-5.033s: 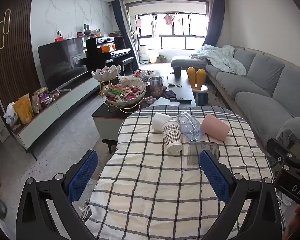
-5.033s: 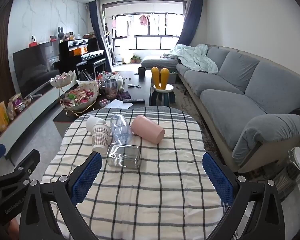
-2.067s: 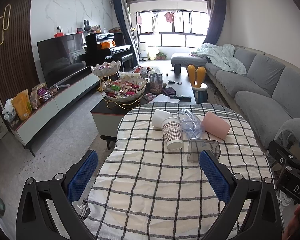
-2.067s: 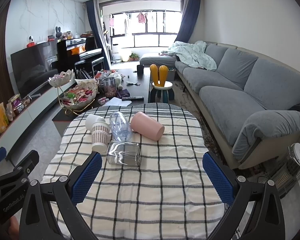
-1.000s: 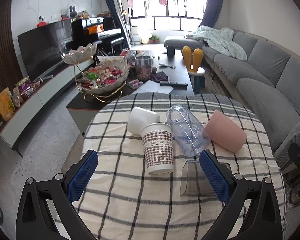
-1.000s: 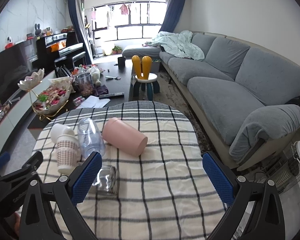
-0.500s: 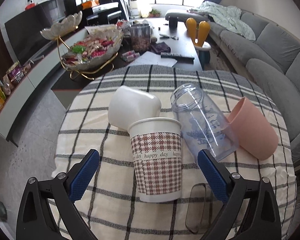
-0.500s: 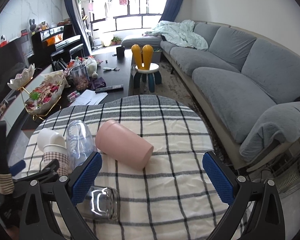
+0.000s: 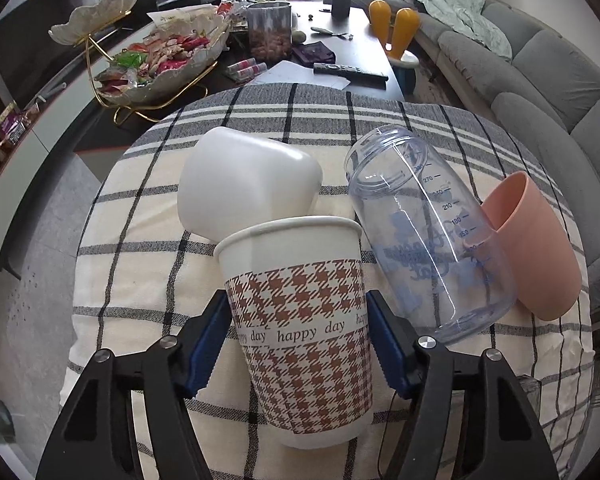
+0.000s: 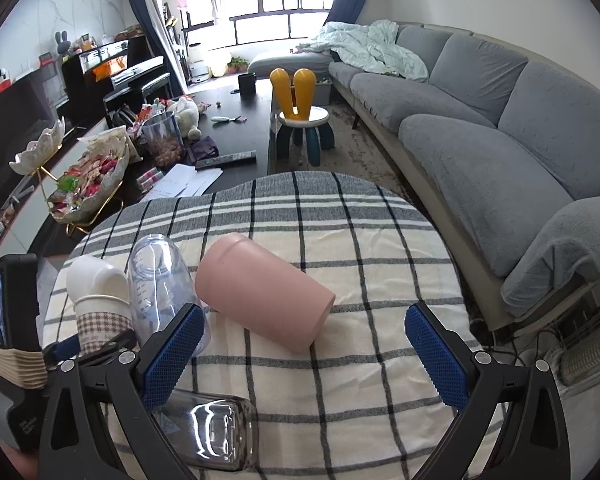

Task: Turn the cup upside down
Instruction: 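Move the right tool to the houndstooth paper cup and close around it, then lift the paper cup with the right tool and pull it back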

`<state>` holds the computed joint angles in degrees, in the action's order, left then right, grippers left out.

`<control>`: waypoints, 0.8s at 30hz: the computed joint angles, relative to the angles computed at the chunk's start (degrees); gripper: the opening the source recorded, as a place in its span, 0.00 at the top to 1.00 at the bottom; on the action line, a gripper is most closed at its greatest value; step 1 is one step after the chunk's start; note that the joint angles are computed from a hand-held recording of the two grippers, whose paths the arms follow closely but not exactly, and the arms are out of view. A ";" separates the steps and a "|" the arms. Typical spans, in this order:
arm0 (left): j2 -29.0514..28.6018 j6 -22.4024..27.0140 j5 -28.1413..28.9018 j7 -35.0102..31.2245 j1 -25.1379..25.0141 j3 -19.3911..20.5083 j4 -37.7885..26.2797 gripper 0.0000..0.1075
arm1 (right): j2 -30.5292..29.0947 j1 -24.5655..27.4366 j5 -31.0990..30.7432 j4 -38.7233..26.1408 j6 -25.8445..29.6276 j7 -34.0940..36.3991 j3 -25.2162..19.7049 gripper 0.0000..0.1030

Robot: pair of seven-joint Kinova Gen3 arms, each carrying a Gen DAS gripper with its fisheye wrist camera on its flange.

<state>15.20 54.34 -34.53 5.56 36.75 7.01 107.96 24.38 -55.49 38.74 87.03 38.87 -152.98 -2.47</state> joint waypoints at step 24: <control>-3.01 18.05 1.23 14.59 13.92 10.29 -7.22 0.39 | -17.40 3.07 5.29 18.32 1.66 -8.30 -9.16 0.01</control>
